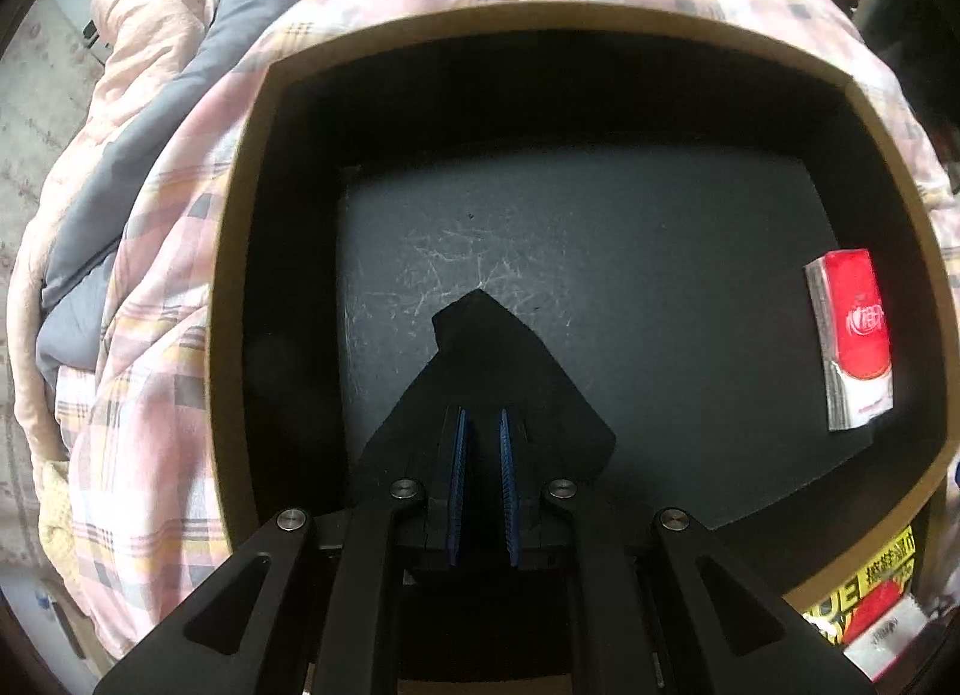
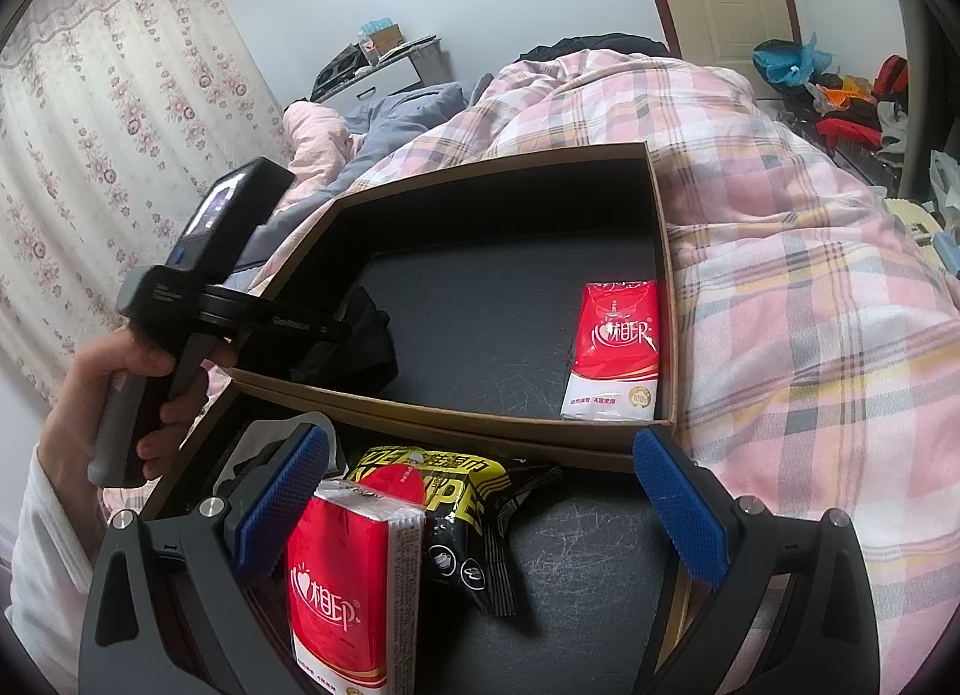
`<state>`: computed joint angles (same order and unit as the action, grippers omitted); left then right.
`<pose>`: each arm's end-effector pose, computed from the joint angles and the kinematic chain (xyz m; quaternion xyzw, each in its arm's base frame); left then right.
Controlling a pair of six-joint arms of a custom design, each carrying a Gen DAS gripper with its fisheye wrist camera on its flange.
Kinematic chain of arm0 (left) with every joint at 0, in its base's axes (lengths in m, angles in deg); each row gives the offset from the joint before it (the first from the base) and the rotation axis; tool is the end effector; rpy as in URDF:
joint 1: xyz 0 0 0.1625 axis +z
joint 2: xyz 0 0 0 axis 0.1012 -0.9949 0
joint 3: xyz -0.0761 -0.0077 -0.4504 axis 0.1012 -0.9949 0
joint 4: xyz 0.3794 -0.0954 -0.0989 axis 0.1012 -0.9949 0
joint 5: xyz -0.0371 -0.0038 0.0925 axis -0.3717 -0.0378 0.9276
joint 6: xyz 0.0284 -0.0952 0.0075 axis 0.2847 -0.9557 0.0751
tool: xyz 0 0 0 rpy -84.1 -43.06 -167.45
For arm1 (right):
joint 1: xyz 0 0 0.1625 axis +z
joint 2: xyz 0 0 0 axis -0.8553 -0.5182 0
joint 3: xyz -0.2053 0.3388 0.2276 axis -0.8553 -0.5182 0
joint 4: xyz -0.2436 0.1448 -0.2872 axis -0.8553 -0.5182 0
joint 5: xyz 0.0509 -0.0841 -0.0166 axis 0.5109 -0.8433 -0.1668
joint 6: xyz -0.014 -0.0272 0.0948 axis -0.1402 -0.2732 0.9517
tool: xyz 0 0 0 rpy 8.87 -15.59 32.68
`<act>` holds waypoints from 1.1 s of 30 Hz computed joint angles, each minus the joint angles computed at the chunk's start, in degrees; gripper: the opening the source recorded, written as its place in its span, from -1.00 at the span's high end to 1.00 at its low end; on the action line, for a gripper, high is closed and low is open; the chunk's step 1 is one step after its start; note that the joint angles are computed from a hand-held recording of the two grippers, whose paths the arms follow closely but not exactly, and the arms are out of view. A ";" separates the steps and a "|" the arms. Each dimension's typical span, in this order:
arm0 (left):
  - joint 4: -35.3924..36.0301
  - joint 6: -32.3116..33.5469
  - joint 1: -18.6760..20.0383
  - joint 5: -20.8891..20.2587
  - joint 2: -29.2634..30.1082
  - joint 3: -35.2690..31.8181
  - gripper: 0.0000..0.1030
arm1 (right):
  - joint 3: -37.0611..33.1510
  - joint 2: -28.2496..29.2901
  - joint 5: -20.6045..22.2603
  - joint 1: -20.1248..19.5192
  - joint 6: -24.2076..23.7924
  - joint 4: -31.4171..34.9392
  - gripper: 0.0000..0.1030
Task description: Organize soft objects
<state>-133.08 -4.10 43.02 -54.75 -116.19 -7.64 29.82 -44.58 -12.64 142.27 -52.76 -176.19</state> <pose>-0.3057 -0.6624 0.0664 -0.0931 0.8783 -0.1522 0.4436 0.0727 -0.5777 0.3304 0.3584 -0.9161 0.1680 0.0636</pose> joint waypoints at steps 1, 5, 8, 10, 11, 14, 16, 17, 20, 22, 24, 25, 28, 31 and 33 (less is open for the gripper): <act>-1.43 0.62 0.17 -0.42 -0.14 0.36 0.88 | -0.01 -0.03 0.07 -0.03 -0.02 0.03 -0.96; -4.53 0.63 0.13 0.30 -0.74 1.63 0.88 | -0.02 -0.06 0.18 -0.04 0.03 0.12 -0.96; -10.42 2.03 -0.38 1.96 -2.14 4.12 0.74 | 0.03 -0.08 0.30 -0.04 0.06 0.08 -0.96; -14.87 3.16 -0.79 3.00 -3.31 5.98 -0.41 | -0.03 -0.07 0.25 -0.03 0.05 0.13 -0.96; -16.14 3.58 -0.94 3.38 -3.67 6.56 -1.00 | -0.06 -0.08 0.30 -0.07 -0.03 0.17 -0.96; -20.70 6.83 -0.73 1.83 -4.44 7.86 -0.98 | -0.03 -0.18 0.52 -0.10 -0.21 0.19 -0.96; -22.75 9.51 0.27 -1.50 -4.67 8.00 -0.98 | 0.01 -0.27 0.80 -0.15 -0.52 0.34 -0.96; -22.17 9.64 0.57 -2.56 -4.72 7.96 -0.98 | 0.18 -0.32 0.81 -0.09 -0.73 0.17 -0.96; -19.55 9.08 1.52 -2.97 -3.03 5.84 -0.98 | 0.00 -0.39 1.23 -0.30 -0.86 0.54 -0.96; -18.24 9.11 1.76 -2.52 -1.92 4.43 -0.98 | -0.30 -0.34 1.77 -0.54 -0.74 1.02 -0.96; -18.73 9.48 1.59 -4.65 -0.89 3.52 -0.98 | -0.59 -0.26 2.09 -0.72 -0.48 1.41 -0.96; -19.32 10.49 1.92 -6.72 -0.45 2.88 -0.98 | -0.77 -0.19 2.30 -0.81 -0.22 1.69 -0.96; -16.28 11.22 2.12 -8.60 1.36 -0.14 -0.99 | -0.98 -0.22 2.85 -0.99 0.07 2.17 -0.96; -12.32 10.73 2.47 -8.87 2.60 -2.31 -0.99 | -1.01 -0.23 2.86 -1.00 -0.02 2.24 -0.96; -12.04 10.99 2.88 -8.82 3.68 -3.56 -0.99 | -1.00 -0.22 2.88 -1.01 0.05 2.22 -0.96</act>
